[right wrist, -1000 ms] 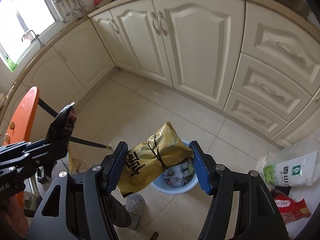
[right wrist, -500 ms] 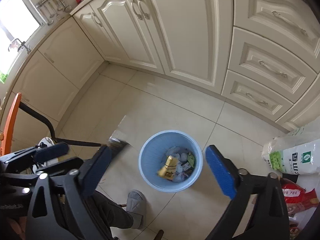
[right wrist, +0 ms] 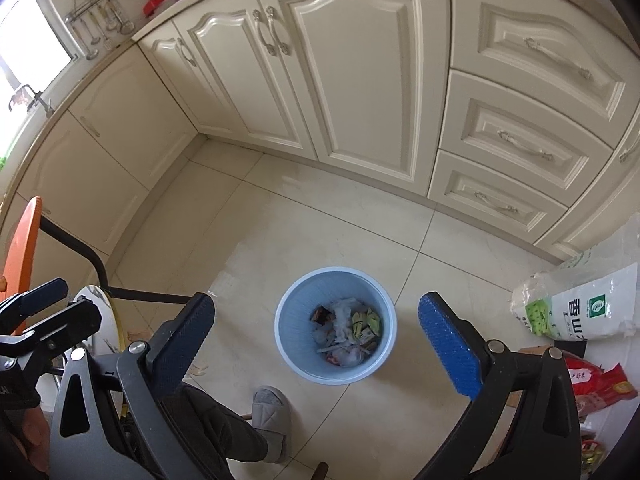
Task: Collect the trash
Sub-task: 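Move both open tools back over the table toward the last items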
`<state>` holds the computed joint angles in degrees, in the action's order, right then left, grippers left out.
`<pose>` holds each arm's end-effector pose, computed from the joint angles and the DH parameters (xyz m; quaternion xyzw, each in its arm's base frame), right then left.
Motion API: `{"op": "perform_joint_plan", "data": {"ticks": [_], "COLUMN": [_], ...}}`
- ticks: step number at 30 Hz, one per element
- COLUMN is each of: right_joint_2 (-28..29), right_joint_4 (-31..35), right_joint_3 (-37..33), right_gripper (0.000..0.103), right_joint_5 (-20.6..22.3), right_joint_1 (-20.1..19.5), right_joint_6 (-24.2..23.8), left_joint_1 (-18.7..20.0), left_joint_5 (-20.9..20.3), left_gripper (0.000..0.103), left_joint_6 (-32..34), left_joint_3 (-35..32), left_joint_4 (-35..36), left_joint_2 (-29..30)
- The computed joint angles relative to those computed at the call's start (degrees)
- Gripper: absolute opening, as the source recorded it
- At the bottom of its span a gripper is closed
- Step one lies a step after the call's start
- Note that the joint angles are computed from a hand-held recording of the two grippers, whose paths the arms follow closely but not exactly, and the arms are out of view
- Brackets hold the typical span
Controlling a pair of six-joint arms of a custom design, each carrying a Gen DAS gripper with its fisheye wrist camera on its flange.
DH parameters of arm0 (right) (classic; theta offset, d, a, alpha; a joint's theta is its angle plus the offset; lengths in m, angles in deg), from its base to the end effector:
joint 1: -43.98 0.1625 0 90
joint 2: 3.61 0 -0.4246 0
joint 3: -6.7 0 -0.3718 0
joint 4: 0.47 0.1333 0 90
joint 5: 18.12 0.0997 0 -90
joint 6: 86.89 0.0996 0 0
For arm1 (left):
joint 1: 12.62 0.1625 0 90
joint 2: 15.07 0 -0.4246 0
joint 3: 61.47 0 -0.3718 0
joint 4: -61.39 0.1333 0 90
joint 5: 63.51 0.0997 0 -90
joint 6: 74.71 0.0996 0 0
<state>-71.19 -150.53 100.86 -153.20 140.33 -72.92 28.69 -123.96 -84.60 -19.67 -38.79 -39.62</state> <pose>0.1306 -0.6057 0.3850 -0.1689 -0.8752 0.3266 0.3144 -0.5027 -0.6847 0.1304 0.3354 0.9051 -0.0725 0.2512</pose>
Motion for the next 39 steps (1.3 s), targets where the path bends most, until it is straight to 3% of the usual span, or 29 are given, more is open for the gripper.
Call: {"op": "perform_joint_plan", "data": {"ticks": [9, 21, 29, 39], "right_joint_2": [3.30, 10.87, 19.04, 31.89], "right_joint_4": [0.36, -1.10, -1.21, 3.45], "right_joint_3": [-5.10, -15.80, -26.48, -43.68], "right_gripper": [0.103, 0.103, 0.103, 0.103], "right_joint_5": [-4.02, -6.26, -3.99, 2.92], "right_joint_1": [6.09, 15.31, 20.72, 25.61], "right_joint_6": [-1.37, -8.37, -14.85, -21.81], "left_joint_1": [-2.74, -4.51, -7.14, -10.65], "left_joint_5": [1.57, 4.28, 12.86, 25.34], "left_gripper": [0.102, 0.102, 0.102, 0.102], "left_joint_6": [1.07, 2.06, 0.51, -6.90], "left_joint_3": [14.59, 27.08, 35.47, 44.31], "left_joint_4": [-9.68, -13.78, -18.46, -15.41], "left_joint_2": [-12.66, -31.76, -43.18, -57.19]}}
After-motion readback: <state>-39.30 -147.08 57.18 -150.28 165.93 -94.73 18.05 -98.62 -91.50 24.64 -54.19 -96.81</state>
